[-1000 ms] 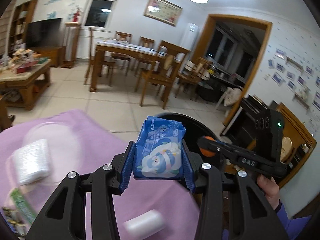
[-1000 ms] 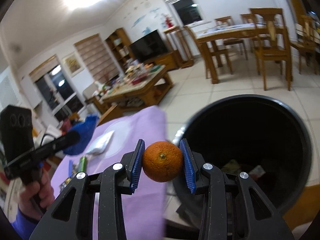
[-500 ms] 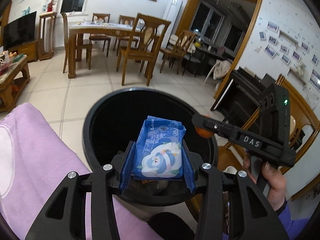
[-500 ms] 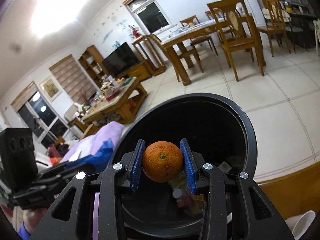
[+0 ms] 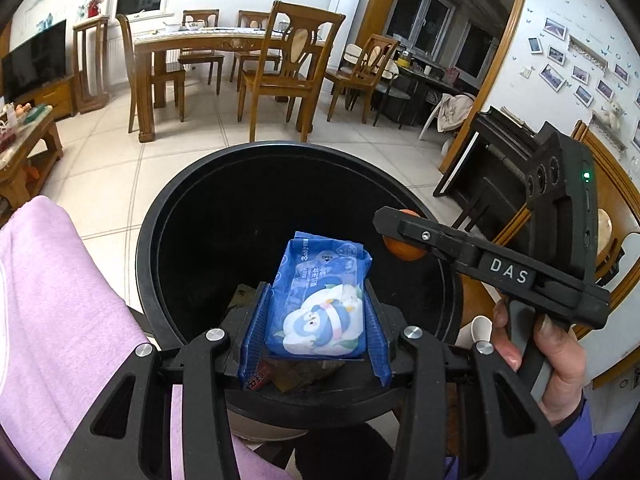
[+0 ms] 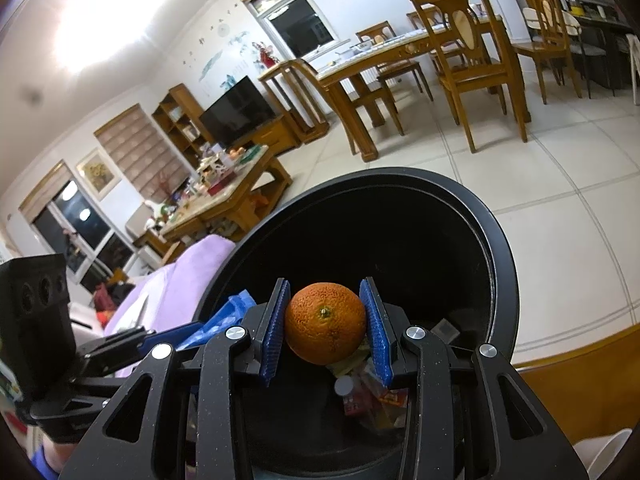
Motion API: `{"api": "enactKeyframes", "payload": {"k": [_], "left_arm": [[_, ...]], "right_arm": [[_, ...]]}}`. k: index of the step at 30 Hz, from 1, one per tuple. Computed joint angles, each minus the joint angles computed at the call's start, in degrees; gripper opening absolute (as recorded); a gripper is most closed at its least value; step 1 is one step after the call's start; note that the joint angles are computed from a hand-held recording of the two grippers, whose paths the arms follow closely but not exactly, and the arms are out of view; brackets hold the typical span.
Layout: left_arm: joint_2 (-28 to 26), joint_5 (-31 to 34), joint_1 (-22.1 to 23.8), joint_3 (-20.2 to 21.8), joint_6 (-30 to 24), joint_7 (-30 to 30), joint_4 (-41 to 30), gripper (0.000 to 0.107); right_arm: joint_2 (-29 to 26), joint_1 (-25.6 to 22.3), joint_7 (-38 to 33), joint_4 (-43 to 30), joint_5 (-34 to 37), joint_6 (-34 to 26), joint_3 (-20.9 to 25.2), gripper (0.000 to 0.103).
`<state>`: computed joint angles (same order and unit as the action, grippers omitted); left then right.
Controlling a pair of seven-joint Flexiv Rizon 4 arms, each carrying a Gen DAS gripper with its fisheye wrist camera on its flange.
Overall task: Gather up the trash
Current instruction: 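Carry the wipe pack and orange over the black bin and open both tools, then grasp the green Doublemint gum box with the left tool while the right tool grasps the white paper roll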
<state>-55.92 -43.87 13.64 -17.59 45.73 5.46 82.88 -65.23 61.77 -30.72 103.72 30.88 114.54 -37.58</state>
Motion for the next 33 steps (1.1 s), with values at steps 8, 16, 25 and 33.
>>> {"api": "enactKeyframes", "payload": {"k": [8, 16, 25, 33], "left_arm": [[0.7, 0.3, -1.4, 0.1, 1.4, -1.7, 0.6, 0.055], [3.0, -2.8, 1.0, -1.4, 2.1, 1.5, 3.5, 0.073], [4.3, -7.4, 5.3, 0.4, -0.9, 2.9, 2.5, 0.073], [-0.7, -9.3, 8.8, 3.6, 2.6, -5.2, -6.8, 0.073]], "right_arm": [[-0.9, 0.6, 1.0, -1.1, -0.3, -1.2, -1.1, 0.054], [-2.1, 4.1, 4.1, -0.4, -1.6, -3.1, -4.9, 0.061], [-1.5, 5.1, 5.2, -3.1, -7.8, -5.8, -6.2, 0.064], [-0.4, 2.7, 3.6, -12.1, -19.4, -11.2, -3.0, 0.072]]}}
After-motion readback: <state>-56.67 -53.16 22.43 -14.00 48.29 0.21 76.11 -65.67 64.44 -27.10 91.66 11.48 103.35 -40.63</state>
